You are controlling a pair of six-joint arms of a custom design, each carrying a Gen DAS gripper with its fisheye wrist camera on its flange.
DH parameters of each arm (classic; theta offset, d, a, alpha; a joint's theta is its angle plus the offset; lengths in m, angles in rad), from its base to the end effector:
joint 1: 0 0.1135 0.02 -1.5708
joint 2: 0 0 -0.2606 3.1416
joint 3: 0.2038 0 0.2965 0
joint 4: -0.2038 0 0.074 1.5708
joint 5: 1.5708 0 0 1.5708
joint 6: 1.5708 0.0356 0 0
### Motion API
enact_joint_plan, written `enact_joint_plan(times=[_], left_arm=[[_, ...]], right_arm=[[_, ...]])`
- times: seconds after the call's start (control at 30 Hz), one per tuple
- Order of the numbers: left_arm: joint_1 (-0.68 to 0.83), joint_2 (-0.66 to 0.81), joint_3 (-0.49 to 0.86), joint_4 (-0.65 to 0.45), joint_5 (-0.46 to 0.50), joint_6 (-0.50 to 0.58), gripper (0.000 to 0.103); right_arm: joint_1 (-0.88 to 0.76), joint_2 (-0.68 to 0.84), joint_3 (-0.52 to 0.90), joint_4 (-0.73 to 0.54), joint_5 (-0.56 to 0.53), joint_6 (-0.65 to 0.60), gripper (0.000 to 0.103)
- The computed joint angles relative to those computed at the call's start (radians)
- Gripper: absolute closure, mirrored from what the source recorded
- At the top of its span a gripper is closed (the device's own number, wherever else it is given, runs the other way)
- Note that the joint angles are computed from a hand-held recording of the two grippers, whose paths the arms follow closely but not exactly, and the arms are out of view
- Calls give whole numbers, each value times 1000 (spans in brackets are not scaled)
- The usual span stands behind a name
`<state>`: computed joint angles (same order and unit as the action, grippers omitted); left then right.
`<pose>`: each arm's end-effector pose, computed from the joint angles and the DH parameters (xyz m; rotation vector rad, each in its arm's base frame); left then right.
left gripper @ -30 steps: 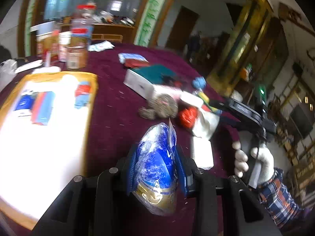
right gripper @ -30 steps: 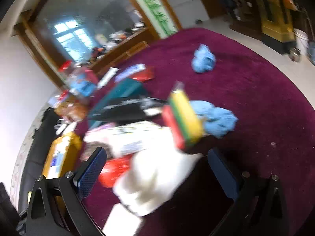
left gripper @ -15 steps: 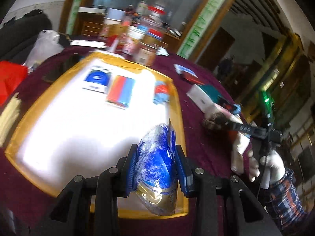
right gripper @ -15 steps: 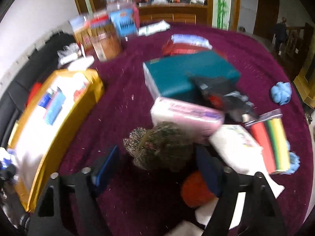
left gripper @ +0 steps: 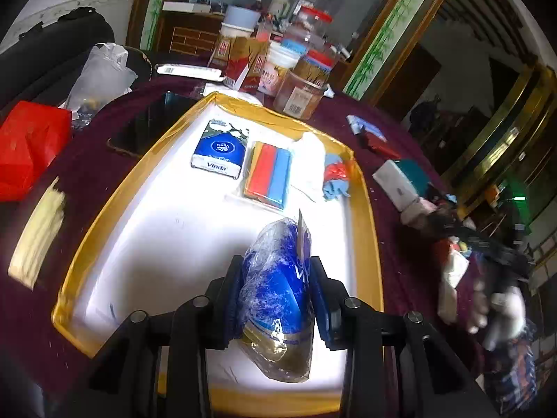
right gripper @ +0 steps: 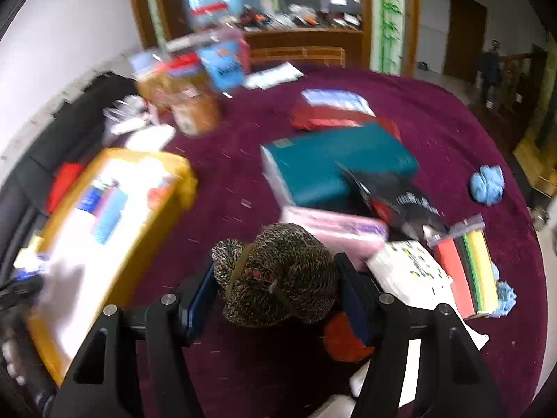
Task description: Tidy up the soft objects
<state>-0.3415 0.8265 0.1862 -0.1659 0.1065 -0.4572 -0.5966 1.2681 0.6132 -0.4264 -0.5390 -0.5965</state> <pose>0.1758 -0.0665 0.1009 -0.0885 2.4293 -0.4993 0.2240 -0.1300 0.1407 -0.1679 2.4361 0.2149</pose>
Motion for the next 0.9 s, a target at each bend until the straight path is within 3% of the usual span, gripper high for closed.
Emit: enact_joint_plan(times=[0.2,0.27,0.43,0.63,0.77,0.9], left_arm=[[38,401,201,99,15,49,65],[64,547,287,114,24,57,64],[102,737,404,146,-22,30,47],[174,658,325,221,106,-33,37],[220,463,207,213,162,-35,34],[243,309,135,178,179,-33,30]], right_arm=[[123,-137,-7,-184,-80,-1,39],[207,-170,-27,-179,-59,41,39],[479,-201,-79,-80,79,172,38],[693,-75,-83,62,277,241,38],[717,17,-55,106,318,256,37],[698,44,-36,103,274,271,33]])
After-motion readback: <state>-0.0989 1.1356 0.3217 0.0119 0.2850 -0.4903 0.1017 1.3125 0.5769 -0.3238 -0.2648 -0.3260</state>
